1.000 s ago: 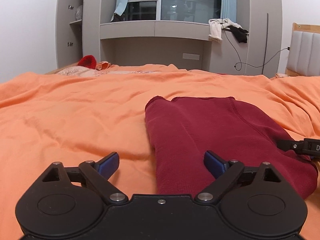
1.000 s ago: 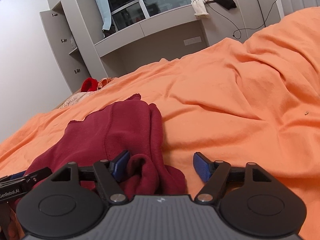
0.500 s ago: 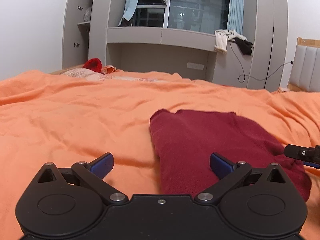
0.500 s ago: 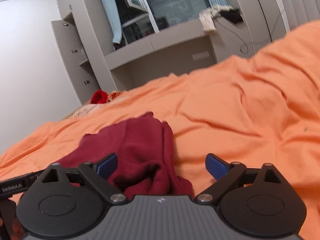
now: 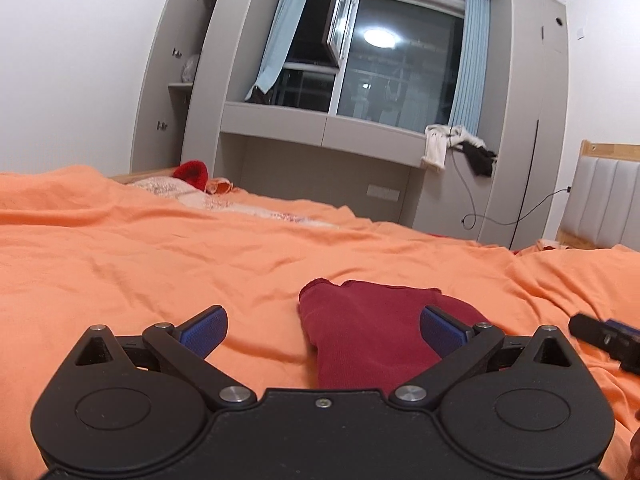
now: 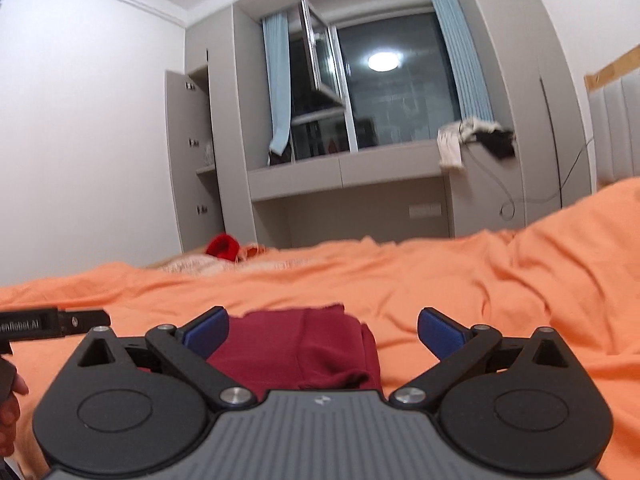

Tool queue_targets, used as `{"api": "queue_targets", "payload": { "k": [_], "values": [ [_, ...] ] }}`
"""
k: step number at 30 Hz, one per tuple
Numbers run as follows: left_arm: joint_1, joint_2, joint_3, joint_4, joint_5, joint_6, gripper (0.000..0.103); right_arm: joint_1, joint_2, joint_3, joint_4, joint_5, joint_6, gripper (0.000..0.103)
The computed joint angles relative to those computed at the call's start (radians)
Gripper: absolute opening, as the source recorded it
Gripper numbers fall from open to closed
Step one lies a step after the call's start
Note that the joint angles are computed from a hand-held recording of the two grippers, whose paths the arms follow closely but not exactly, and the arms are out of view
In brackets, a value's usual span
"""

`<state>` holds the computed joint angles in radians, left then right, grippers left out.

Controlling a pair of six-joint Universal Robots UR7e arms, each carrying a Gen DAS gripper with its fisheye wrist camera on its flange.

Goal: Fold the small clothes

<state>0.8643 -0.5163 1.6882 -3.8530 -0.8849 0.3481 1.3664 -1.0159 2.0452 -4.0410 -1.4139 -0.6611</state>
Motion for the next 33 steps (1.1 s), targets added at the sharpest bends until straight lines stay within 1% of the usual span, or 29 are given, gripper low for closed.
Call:
{"api": "queue_targets", "payload": {
  "k": [5, 10, 17, 21, 27, 30, 33],
  "values": [
    [-0.029, -0.012, 0.101, -0.149, 0.005, 0.068, 0.102, -0.01, -0.014, 0.093, -0.135, 0.045, 0.017, 0.103],
    [-0.059, -0.018, 0.201, -0.259, 0.031, 0.101, 0.102, -0.024, -0.013, 0.192, -0.268, 0.067, -0.022, 0.103],
    [-0.106, -0.029, 0.344, -0.372, 0.059, 0.101, 0.102, -0.041, -0.002, 0.324, -0.396, 0.058, -0.059, 0.103],
    [-0.125, -0.044, 0.412, -0.378, 0.072, 0.068, 0.102, -0.046, 0.02, 0.376, -0.477, 0.045, -0.067, 0.103],
    [-0.145, -0.054, 0.473, -0.364, 0.093, 0.021, 0.102, -0.061, 0.048, 0.441, -0.57, 0.023, -0.076, 0.103],
    [-0.148, -0.054, 0.488, -0.367, 0.097, 0.01, 0.102, -0.061, 0.065, 0.452, -0.602, 0.001, -0.088, 0.103],
    [-0.149, -0.053, 0.489, -0.366, 0.099, 0.013, 0.102, -0.063, 0.065, 0.451, -0.604, -0.009, -0.088, 0.103]
  ]
}}
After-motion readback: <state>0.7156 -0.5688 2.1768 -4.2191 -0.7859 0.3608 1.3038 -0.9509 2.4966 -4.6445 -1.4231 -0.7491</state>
